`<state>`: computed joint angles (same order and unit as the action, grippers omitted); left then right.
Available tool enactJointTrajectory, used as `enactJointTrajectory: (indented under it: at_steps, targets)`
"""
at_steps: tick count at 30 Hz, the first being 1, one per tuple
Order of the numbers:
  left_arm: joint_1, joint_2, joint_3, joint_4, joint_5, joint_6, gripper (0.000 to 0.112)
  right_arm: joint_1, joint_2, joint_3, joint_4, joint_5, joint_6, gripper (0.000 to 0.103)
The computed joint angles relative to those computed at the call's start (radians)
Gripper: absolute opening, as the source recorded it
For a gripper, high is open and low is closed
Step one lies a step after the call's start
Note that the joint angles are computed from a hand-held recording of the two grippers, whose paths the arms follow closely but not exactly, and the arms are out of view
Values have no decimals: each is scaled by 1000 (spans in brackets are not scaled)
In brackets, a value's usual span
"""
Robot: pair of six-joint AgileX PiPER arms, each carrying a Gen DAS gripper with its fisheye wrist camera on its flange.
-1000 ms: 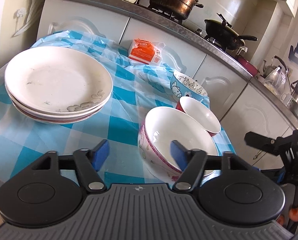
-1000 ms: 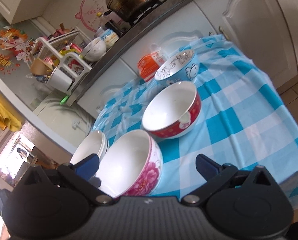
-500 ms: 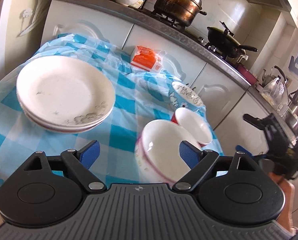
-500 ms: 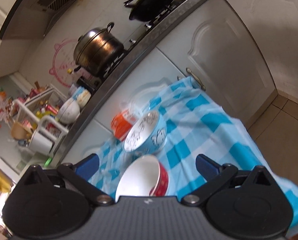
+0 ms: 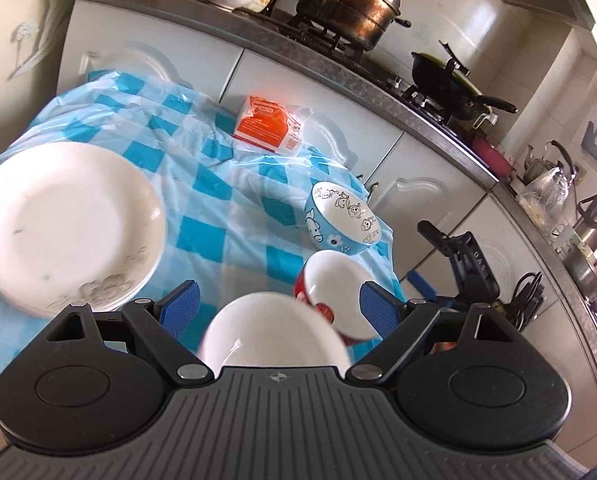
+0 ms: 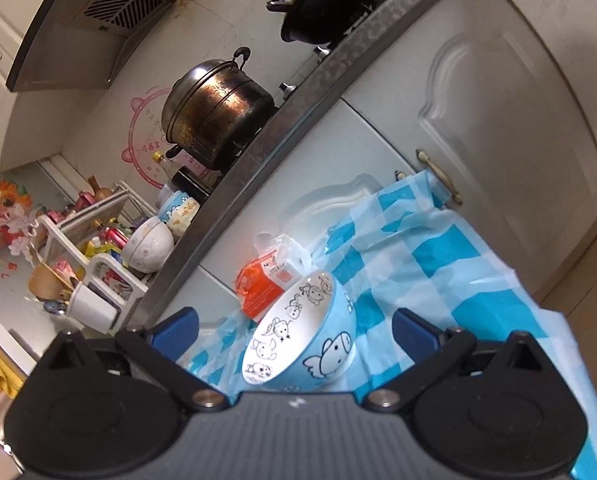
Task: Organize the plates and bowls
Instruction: 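Move the left gripper to the blue cartoon bowl and close on its rim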
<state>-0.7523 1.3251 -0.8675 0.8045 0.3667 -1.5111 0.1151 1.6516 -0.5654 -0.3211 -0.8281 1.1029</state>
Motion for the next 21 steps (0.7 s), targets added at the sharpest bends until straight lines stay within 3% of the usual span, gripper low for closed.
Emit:
enactJointTrajectory:
  at_steps: [3, 8, 12, 21]
  targets:
    - [14, 77, -87, -60, 7, 67, 103, -68, 89, -46, -154, -88, 134, 102]
    - [72, 226, -265, -323, 6, 317, 103, -113, 154, -119, -266, -112, 229, 102]
    - [106, 355, -427, -510, 53, 515, 103, -132, 206, -164, -322, -147, 287, 99]
    - [125, 620, -780, -552, 213, 608, 103, -120, 262, -223, -361, -125, 329, 90]
